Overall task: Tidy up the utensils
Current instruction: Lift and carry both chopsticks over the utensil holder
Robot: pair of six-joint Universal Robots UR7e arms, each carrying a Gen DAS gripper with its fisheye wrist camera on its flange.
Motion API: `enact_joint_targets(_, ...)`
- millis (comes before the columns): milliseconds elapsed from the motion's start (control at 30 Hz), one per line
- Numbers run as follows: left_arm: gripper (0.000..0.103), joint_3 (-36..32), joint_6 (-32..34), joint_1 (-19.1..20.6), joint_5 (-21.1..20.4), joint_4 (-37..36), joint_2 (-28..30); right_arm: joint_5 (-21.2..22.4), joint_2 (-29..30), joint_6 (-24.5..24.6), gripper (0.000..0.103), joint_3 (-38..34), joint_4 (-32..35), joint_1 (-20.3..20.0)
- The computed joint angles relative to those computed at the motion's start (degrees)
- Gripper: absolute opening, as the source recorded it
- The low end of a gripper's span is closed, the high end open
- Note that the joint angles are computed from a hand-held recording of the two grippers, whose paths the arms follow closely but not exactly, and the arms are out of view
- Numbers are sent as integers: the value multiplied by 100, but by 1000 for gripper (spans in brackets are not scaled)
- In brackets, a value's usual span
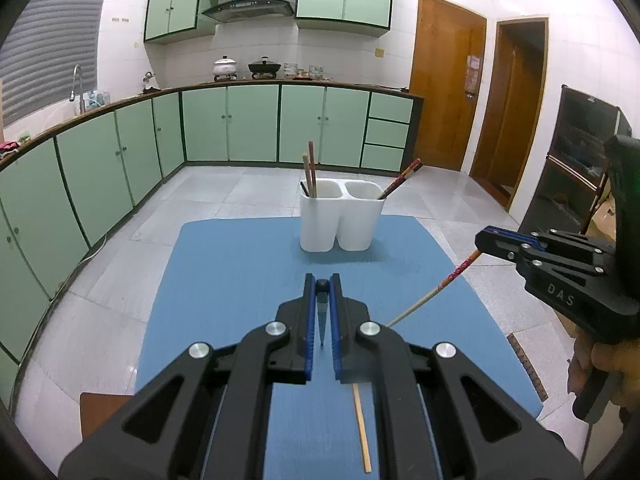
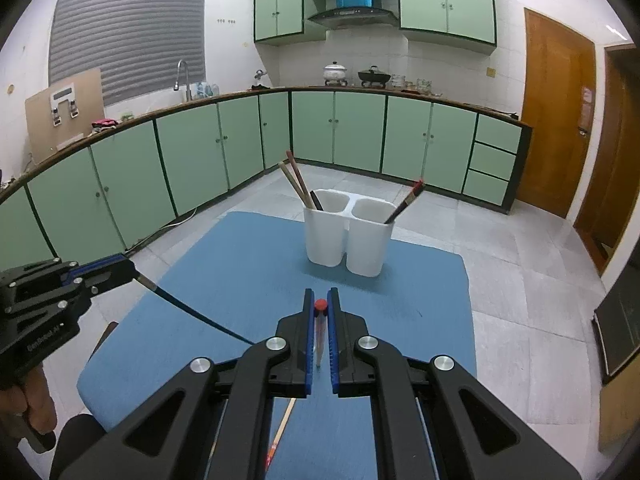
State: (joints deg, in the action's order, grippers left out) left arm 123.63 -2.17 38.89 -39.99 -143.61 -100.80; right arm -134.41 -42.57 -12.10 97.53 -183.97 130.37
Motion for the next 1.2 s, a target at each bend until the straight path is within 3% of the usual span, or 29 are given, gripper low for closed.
enact_joint_targets(467, 6, -766, 284, 339, -331, 183, 535, 81, 41, 103, 6, -686, 857, -99)
enact_joint_targets(833, 6, -1212, 521, 124, -199, 253, 702, -63, -67, -7, 6, -890, 1047, 76)
enact_joint_targets(1200, 6, -2029, 1345, -83, -140, -398, 1456, -44, -39, -102, 6, -1667, 1485, 117)
